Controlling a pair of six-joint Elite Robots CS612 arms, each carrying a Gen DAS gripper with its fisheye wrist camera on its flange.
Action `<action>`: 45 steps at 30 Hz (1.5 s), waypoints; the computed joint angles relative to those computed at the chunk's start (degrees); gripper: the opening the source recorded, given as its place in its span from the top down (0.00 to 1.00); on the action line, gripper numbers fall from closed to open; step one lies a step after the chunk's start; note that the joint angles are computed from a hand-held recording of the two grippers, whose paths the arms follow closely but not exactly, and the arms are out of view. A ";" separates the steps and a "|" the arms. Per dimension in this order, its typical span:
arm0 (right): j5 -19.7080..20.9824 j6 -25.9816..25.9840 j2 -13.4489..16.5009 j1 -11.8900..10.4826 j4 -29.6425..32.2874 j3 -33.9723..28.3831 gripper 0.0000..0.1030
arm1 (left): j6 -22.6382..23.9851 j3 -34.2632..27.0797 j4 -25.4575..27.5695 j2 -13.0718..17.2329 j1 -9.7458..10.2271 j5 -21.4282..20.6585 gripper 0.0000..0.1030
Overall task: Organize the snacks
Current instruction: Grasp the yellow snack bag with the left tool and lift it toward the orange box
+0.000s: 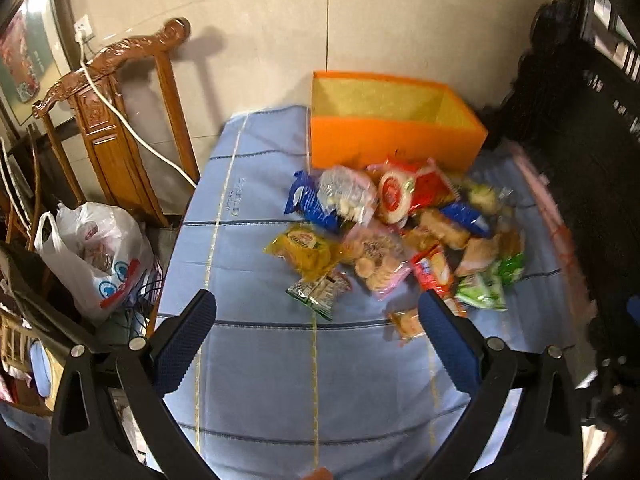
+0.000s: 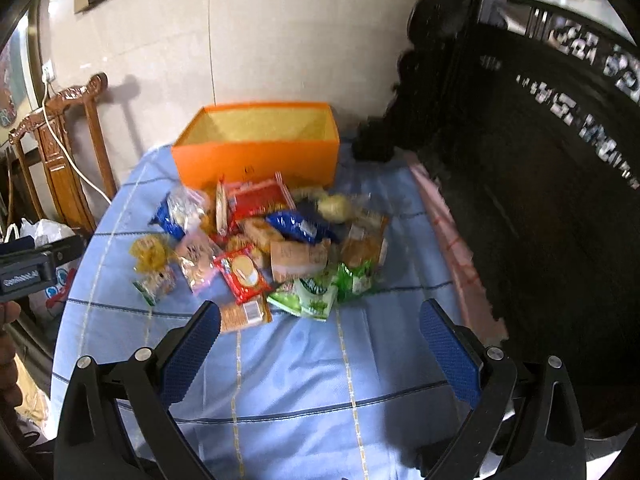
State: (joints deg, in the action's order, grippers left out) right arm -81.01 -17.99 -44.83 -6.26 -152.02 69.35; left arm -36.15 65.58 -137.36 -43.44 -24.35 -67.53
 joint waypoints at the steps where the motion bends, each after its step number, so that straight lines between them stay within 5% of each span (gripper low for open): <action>1: 0.00 -0.25 1.17 -0.05 0.56 -1.12 0.03 | 0.73 -0.52 -0.50 1.02 0.20 -0.04 0.04; 9: -1.60 -3.34 9.30 0.76 6.67 -11.02 0.04 | 0.90 -3.89 -2.65 7.06 1.86 -4.39 0.04; 15: 0.19 -3.35 17.20 1.60 12.92 -23.23 0.04 | 0.94 -11.97 3.00 13.22 1.72 -0.49 0.04; 19: 0.01 -3.74 20.70 2.25 16.45 -28.93 0.04 | -3.94 -18.21 8.09 17.39 2.43 1.37 0.04; 22: 0.24 -3.82 22.59 2.64 18.33 -31.97 0.04 | -2.89 -22.55 9.71 20.26 2.98 3.27 0.04; 26: -1.41 -5.92 25.07 3.47 20.85 -35.33 0.11 | 0.10 -20.74 0.59 21.11 3.16 6.82 0.04; 28: -2.19 -5.76 25.03 3.65 19.18 -34.59 0.34 | 1.71 -18.15 -6.35 20.88 3.45 6.31 0.04; 30: 0.03 -4.48 24.61 3.22 19.03 -33.98 0.46 | 2.53 -16.84 -8.22 20.47 3.82 4.37 0.04; 31: 0.98 -3.75 24.44 2.99 19.30 -33.90 0.49 | 3.19 -16.03 -9.23 20.12 4.00 3.34 0.16; 32: 1.63 -3.40 24.38 2.81 19.66 -33.96 0.50 | 4.01 -15.34 -10.29 19.87 4.06 3.33 0.45; 33: 1.91 -2.91 24.25 2.66 19.89 -33.87 0.51 | 4.84 -14.79 -11.09 19.66 4.43 1.67 0.58; 37: 2.85 -2.19 22.86 2.29 17.31 -31.23 0.52 | 4.46 -12.17 -15.81 18.51 5.81 -4.36 0.60; 45: 6.21 -2.76 19.46 1.30 12.71 -26.02 0.52 | 8.06 -7.42 -22.75 15.02 4.79 -4.36 0.61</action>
